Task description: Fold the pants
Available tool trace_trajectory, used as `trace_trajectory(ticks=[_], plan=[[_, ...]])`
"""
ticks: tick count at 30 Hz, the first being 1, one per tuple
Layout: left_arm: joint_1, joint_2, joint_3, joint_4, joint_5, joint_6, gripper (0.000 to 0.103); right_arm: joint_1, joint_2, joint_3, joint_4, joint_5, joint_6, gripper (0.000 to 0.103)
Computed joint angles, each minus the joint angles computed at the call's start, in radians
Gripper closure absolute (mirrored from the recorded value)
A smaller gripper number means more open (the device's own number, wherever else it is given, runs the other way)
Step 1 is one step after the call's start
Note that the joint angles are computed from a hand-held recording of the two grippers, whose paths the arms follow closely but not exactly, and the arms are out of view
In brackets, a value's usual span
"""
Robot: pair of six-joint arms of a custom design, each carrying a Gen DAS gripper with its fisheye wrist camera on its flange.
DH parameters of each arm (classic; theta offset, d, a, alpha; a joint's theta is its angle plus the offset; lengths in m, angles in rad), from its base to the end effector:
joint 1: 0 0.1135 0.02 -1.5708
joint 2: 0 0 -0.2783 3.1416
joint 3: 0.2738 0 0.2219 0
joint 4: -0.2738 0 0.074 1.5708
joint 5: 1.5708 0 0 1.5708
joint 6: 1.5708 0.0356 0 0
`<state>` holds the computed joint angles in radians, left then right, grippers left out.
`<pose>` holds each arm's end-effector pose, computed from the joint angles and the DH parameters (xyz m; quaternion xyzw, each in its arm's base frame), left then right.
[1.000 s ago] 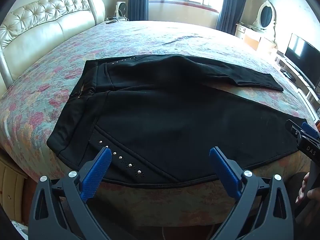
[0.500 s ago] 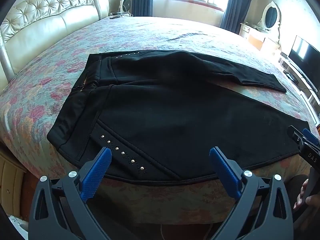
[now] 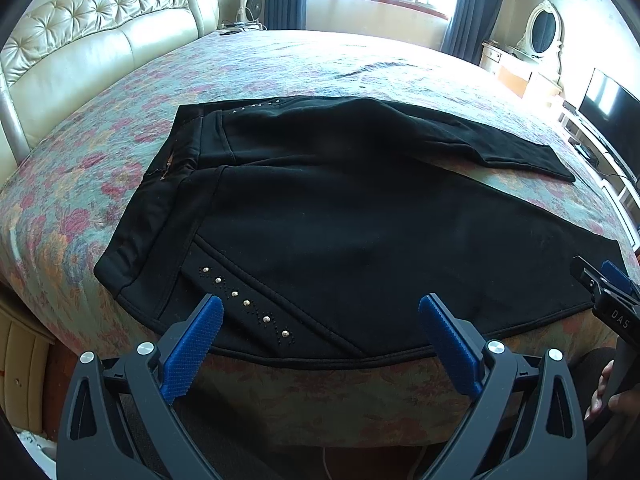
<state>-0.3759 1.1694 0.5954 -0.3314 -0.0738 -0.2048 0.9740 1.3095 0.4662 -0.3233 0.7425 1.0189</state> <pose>0.1785 -0.0676 0.2179 0.0687 0.9421 -0.0600 0.3227 0.1179 0.1307 0.1705 0.0933 0.9110 -0.0360 0.4000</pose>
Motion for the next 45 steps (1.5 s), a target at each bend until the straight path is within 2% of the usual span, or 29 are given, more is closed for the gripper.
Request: trace_trajectory(ticks=[39, 45], plan=[[0.007, -0.008, 0.005, -0.011, -0.001, 0.010, 0.005, 0.004, 0.006, -0.027, 0.029, -0.008, 0.013, 0.002], [0.038, -0.015, 0.019, -0.003, 0.018, 0.036, 0.005, 0.003, 0.010, -0.029, 0.034, 0.000, 0.006, 0.002]])
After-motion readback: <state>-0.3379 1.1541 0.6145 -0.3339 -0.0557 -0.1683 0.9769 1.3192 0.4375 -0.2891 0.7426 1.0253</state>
